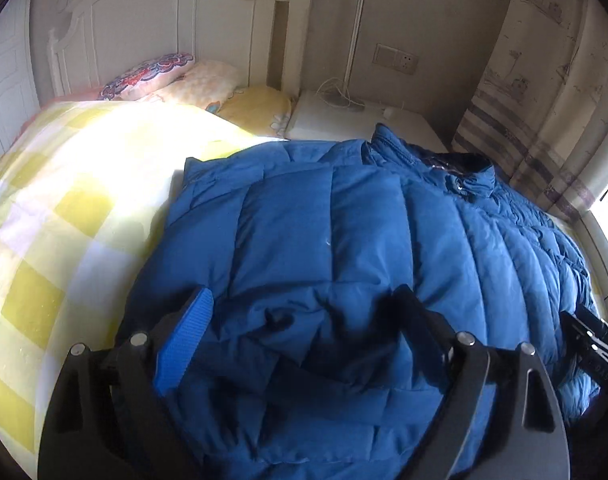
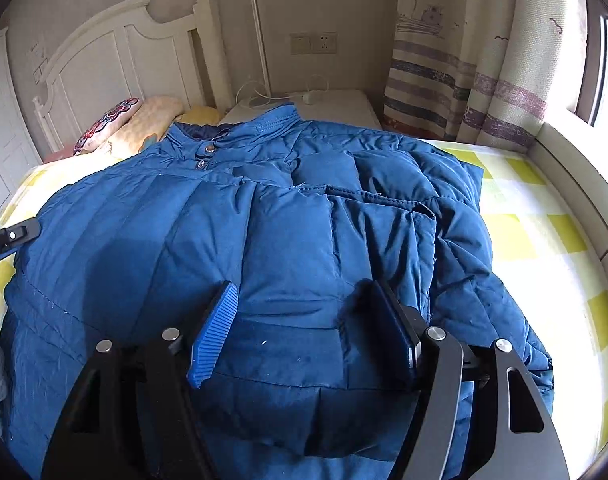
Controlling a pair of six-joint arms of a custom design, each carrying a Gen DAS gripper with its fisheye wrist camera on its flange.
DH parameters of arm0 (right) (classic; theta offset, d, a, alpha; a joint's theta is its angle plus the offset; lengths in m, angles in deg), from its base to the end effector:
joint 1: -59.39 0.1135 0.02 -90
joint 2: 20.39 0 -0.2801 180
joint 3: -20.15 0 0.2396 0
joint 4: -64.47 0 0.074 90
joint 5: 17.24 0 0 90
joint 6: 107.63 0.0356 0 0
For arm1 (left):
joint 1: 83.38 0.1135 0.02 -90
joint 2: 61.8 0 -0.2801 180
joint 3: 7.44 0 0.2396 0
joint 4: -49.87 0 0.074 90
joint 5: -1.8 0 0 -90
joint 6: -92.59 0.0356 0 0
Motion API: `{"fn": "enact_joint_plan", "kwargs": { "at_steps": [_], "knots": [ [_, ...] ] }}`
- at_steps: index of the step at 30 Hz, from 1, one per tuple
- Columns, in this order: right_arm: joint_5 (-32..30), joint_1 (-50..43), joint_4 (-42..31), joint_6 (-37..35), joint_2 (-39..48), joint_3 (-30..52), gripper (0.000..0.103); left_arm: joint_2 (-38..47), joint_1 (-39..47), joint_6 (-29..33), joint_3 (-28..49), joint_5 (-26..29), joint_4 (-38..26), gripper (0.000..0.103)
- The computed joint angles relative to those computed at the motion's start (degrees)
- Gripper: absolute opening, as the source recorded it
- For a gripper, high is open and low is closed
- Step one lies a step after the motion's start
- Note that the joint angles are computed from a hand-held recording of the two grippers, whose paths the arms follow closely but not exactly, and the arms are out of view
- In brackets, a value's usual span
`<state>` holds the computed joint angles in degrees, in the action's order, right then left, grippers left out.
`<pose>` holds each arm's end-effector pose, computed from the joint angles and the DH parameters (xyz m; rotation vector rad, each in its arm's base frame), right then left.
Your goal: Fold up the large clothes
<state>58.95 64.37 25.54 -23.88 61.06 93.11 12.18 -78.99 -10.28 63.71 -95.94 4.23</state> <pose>0.2870 0.0335 0.2752 -0.3450 2.3602 0.2782 0.2533 0.0243 0.2891 -0.4224 2.3714 0.0949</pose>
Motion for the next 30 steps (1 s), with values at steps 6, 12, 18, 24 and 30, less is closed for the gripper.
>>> {"fn": "enact_joint_plan", "kwargs": {
  "at_steps": [6,12,18,24,30],
  "knots": [
    [-1.0,-0.3,0.0,0.1,0.3,0.0,0.067,1.8,-0.7,0.3,7.5,-0.1,-5.5,0.092],
    [-1.3,-0.5,0.3,0.2,0.4,0.0,0.067,17.1,4.4,0.0,22.2,-0.6,-10.1,0.098],
    [-2.1,-0.8,0.5,0.2,0.3,-0.2,0.067,19.3,2.7,2.4,20.2,-5.1,-8.5,0.101],
    [-2.9,-1.2,0.6,0.3,0.1,-0.4,0.067,3.8,-7.5,1.5,10.5,-10.2,-4.4,0.1],
    [-2.9,-1.2,0.6,-0.1,-0.1,-0.6,0.068,6.2,-9.3,2.6,3.9,-9.6,0.0,0.101]
  ]
}}
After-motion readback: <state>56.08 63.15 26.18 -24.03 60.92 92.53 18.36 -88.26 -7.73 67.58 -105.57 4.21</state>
